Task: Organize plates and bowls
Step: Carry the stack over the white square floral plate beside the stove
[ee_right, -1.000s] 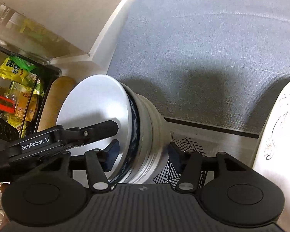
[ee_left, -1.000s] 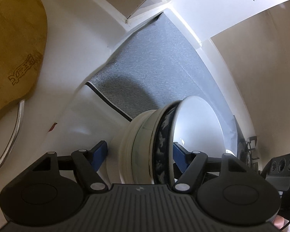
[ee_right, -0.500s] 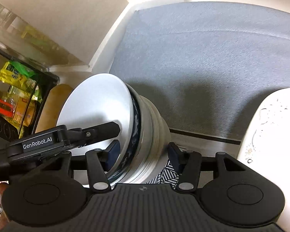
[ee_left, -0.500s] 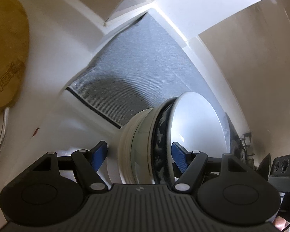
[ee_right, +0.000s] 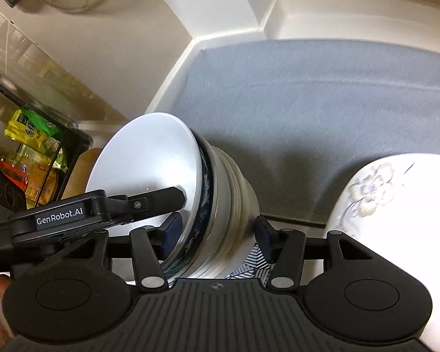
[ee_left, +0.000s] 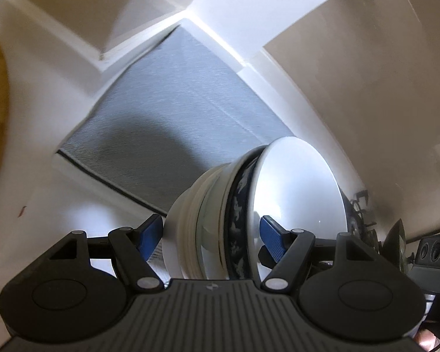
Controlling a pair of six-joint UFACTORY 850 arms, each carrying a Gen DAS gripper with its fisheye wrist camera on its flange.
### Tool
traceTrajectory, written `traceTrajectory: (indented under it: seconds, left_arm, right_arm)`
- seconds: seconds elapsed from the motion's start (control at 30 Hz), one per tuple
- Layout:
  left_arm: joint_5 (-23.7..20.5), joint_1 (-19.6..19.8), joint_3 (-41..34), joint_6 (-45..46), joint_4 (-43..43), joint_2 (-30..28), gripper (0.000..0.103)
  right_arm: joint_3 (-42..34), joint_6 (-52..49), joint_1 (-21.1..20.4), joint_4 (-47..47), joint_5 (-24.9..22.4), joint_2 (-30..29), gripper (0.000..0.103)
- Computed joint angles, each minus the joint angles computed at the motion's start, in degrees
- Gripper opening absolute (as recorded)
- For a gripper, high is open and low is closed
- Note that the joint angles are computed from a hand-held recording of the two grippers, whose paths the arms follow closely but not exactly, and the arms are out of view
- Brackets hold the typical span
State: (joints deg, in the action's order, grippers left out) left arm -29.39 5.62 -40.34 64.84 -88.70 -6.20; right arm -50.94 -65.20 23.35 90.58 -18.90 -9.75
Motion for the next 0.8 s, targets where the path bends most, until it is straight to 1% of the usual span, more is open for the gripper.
traceTrajectory:
  seconds: [0.13,0.33,0.63,0.8]
  left_arm:
    - [1.99,-3.09,-0.67,0.49,-2.37,0.50,0.076]
    - [2.68,-7.22,-2.44,-0.27,-3.09,-0.71,0.076]
    - [0.45,-13.89,-6.86,-1.44,-0.58,-5.03,0.077]
    - [-0.63,-16.83,-9.47,-1.99,1.54,-8.48,0.076]
  right_arm:
    - [1.28,-3.04,-2.15,1.85,-1.19,1.51,0.056]
    - [3.97,-4.37,-6.29,1.58,-2.59,4.28,0.056]
    - [10.65,-3.91,-12.84,1.90,-1.76,10.45,0.056]
    - [14.40,-2.91,-16.37,1.45,-1.31,13.01,0.056]
